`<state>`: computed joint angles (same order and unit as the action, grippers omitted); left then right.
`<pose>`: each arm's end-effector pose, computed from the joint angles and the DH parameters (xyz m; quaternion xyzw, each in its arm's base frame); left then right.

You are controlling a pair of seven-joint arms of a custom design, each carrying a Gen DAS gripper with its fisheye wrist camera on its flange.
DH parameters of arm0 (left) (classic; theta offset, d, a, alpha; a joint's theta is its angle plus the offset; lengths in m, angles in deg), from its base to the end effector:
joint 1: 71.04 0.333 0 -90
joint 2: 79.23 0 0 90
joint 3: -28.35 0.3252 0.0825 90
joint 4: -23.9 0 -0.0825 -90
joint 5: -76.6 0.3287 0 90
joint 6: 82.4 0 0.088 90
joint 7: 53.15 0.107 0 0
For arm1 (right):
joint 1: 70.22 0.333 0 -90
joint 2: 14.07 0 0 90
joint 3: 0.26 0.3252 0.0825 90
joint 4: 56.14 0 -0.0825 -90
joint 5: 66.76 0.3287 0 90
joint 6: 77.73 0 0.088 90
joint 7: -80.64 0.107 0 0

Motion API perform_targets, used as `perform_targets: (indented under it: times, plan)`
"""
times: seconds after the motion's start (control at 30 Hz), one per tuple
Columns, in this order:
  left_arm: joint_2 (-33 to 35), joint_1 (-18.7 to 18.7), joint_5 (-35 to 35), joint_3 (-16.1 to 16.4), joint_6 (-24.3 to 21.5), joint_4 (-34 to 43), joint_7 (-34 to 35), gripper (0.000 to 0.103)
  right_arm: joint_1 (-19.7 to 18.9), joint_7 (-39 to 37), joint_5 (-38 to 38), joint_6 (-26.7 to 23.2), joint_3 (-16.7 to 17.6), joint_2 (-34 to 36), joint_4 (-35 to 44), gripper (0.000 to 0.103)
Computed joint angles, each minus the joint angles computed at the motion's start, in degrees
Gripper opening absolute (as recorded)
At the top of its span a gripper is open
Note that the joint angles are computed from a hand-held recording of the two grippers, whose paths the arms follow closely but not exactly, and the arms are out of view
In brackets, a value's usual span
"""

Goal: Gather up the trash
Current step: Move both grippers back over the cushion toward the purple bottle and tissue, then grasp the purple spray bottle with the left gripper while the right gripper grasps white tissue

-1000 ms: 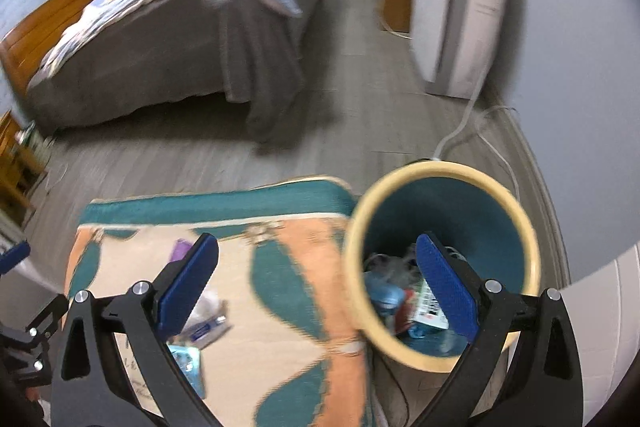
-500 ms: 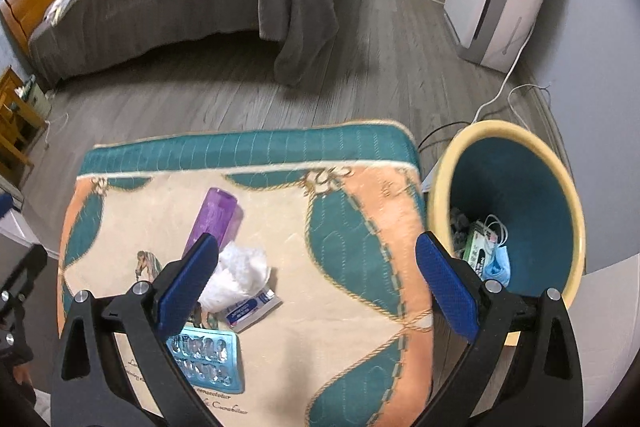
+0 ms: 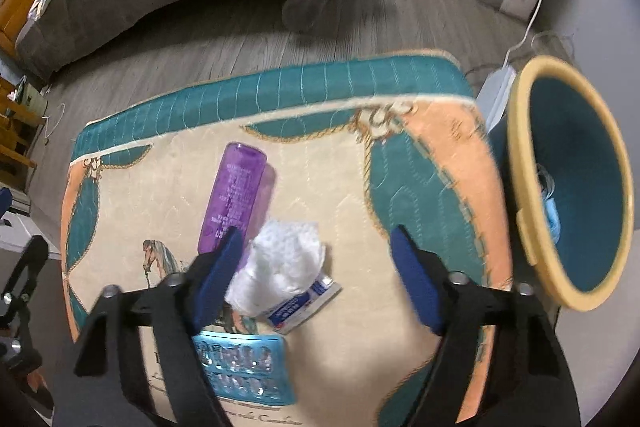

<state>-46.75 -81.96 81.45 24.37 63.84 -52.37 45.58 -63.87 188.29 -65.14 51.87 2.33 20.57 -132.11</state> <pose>0.6959 -0.1717 0.5048 -0.5058 0.8001 -0.2277 0.2282 0.7000 0.1023 0.4430 -0.6322 0.7566 -0.0662 0.1533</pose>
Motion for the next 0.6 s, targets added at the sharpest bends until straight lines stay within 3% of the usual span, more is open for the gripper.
perform_targets:
  times: [0.07, 0.13, 0.2, 0.6]
  plan:
    - [0.14, 0.38, -0.83, -0.33, -0.57, 0.26, -0.08, 0.097, -0.08, -0.62, 0.38, -1.37, 0.45, 1.09, 1.34, 0.054]
    - [0.42, 0.71, -1.75, -0.92, -1.46, 0.66, 0.34, 0.097, -0.54, -1.40, 1.57, -2.13, 1.11, 1.66, 2.02, 0.022]
    - [0.56, 0.20, -1.21, -0.69, -1.44, 0.52, 0.61, 0.097, -0.72, -1.60, 2.18, -1.75, 1.10, 1.30, 1.79, 0.008]
    - [4.75, -2.54, -3.00, -2.60, -3.35, 3.79, 3.00, 0.097, -2.47, -2.41, 2.30, 7.06, -0.34, -4.84, -4.30, 0.005]
